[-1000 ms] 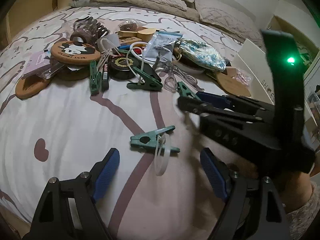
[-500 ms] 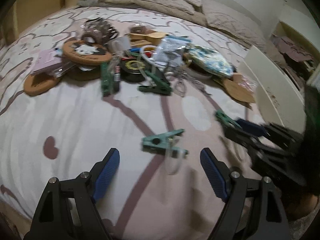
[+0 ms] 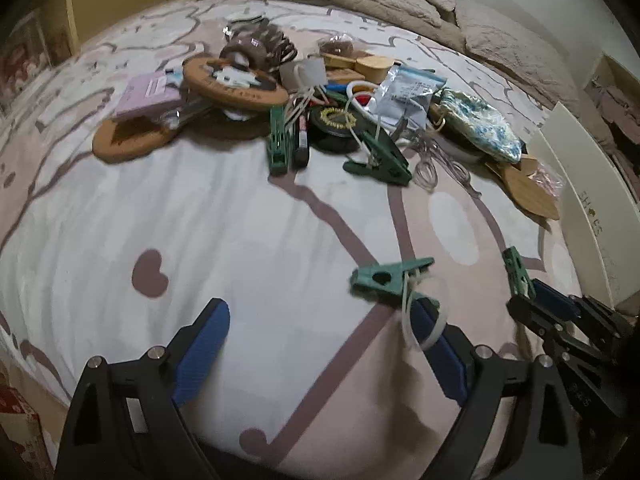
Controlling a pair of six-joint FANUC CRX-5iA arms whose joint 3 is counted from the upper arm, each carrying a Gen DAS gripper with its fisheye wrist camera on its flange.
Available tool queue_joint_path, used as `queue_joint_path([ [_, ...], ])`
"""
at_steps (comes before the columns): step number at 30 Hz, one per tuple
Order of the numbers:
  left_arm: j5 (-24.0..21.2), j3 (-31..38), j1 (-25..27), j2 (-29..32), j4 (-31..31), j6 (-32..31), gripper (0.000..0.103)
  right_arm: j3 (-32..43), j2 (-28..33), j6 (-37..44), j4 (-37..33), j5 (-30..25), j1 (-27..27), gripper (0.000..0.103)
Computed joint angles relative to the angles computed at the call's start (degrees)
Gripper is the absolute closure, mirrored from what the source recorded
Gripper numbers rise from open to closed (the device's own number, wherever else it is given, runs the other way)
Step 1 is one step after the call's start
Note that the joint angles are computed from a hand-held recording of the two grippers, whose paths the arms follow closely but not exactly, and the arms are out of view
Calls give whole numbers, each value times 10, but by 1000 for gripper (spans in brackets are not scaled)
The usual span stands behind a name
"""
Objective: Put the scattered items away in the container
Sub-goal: 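Close left gripper on green clothespin with clear ring while right gripper holds its clothespin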
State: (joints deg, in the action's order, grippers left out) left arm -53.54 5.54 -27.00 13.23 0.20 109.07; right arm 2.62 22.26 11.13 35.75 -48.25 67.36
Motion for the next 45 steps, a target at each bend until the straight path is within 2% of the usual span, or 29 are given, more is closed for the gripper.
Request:
queue_joint_path([
  [3, -12, 1, 0, 1, 8, -12, 7, -6, -4, -9, -2, 11, -3, 71],
  [11, -88, 85, -17, 53, -57, 14, 4, -20, -10, -27, 6, 28, -5, 71],
  [14, -109, 111, -13, 72, -63, 12, 4, -21, -11, -29, 7, 29, -5, 71],
  [21, -131, 148, -6, 91, -91, 40, 4, -27, -15, -30, 10, 33, -4, 70],
  [22, -136, 155, -4, 94, -99, 49, 4, -29, -17, -30, 9, 38, -4, 66],
  [24, -149, 172, -2, 104, -115, 69, 4, -33, -20, -24, 3, 56, -6, 48],
  [25, -153, 179, 3, 109, -114, 76, 4, -31, -20, -14, -2, 62, -6, 36],
  [26, -151, 181, 8, 112, -115, 77, 4, -24, -16, 0, -7, 58, -4, 29],
  [28, -157, 194, 10, 120, -124, 80, 4, -3, -3, 25, -10, 32, 2, 28],
  [30, -153, 196, 14, 120, -123, 79, 4, 3, 2, 30, -9, 21, 4, 28],
  [34, -136, 188, 9, 102, -139, 93, 4, -14, -9, 15, -8, 45, 0, 28],
  [38, -98, 142, 17, 69, -92, 75, 4, -17, -11, 12, -10, 47, -1, 28],
  [40, -78, 119, 18, 55, -68, 62, 4, -6, -4, 8, -6, 23, 3, 28],
  [42, -64, 101, 11, 45, -56, 51, 4, 7, 6, -8, 8, -24, 11, 28],
  [45, -53, 87, -13, 39, -59, 28, 4, -5, 0, -31, 20, -32, 14, 28],
])
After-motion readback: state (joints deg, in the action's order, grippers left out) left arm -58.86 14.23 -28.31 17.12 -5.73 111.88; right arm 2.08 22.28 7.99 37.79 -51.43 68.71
